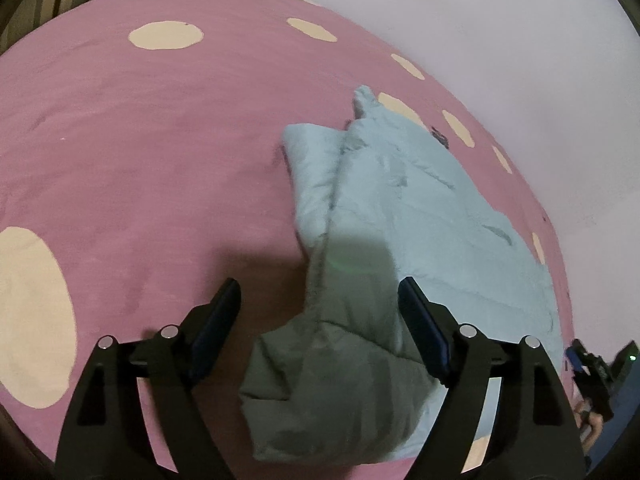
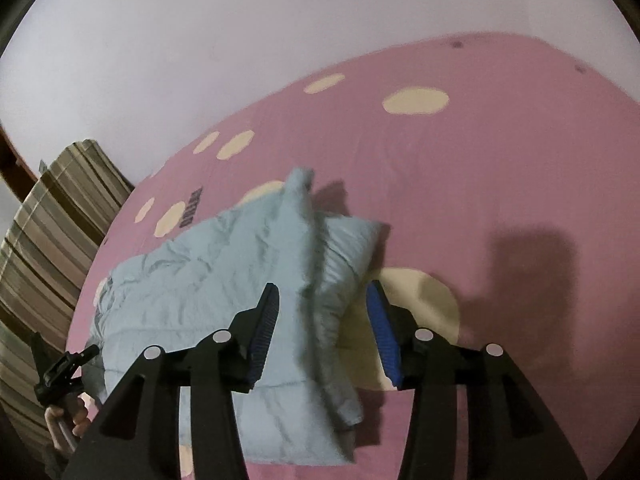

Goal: Fold large clothes

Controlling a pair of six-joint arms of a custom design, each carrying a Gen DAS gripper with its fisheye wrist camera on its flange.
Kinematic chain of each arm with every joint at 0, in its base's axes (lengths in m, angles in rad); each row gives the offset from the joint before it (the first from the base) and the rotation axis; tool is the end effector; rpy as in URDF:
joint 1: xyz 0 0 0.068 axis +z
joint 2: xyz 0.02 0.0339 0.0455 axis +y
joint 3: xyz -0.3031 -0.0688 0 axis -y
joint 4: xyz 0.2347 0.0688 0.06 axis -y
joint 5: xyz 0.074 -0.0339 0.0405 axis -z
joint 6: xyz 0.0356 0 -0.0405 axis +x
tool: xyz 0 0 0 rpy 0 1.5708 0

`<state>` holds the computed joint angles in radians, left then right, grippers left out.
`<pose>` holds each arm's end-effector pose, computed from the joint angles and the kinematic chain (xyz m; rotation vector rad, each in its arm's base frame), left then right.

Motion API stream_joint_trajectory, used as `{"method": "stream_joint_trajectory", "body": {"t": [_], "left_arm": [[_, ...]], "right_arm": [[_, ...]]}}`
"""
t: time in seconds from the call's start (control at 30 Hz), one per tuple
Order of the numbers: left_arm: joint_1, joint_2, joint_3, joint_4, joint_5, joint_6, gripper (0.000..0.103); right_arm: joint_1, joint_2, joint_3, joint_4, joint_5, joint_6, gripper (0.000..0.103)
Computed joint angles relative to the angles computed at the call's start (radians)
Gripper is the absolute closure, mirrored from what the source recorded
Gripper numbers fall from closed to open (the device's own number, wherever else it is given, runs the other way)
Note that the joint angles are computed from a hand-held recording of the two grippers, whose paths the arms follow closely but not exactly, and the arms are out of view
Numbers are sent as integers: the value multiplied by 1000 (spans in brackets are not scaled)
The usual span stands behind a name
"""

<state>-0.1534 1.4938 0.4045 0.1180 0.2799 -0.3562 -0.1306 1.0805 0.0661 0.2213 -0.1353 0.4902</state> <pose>0.2155 -0.0433 0.1461 -0.1492 2.5748 -0.5520 0.1284 -0.0120 0.1354 0.6637 2.2854 0.3329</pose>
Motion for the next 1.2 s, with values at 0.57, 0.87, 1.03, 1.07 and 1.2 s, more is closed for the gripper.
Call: {"method": "stream_joint_trajectory", "body": {"t": [0.57,0.87,1.03,1.07,1.2], "left_arm": [[-18,3,20,-14,-11,28,19],[-33,46,50,-14,-16,28,19],[-35,85,65,2,-6,28,17],[-36,91,69,5,-8,31,17],[-48,107,87,-5,-22,40,16]], "right_arm": [[745,533,349,169,314,228,65],[791,731,475,103,382,271,64],[803,802,514,72,405,275,65],[808,806,518,66,413,277,65],[823,820,522,67,437,281,65]]}}
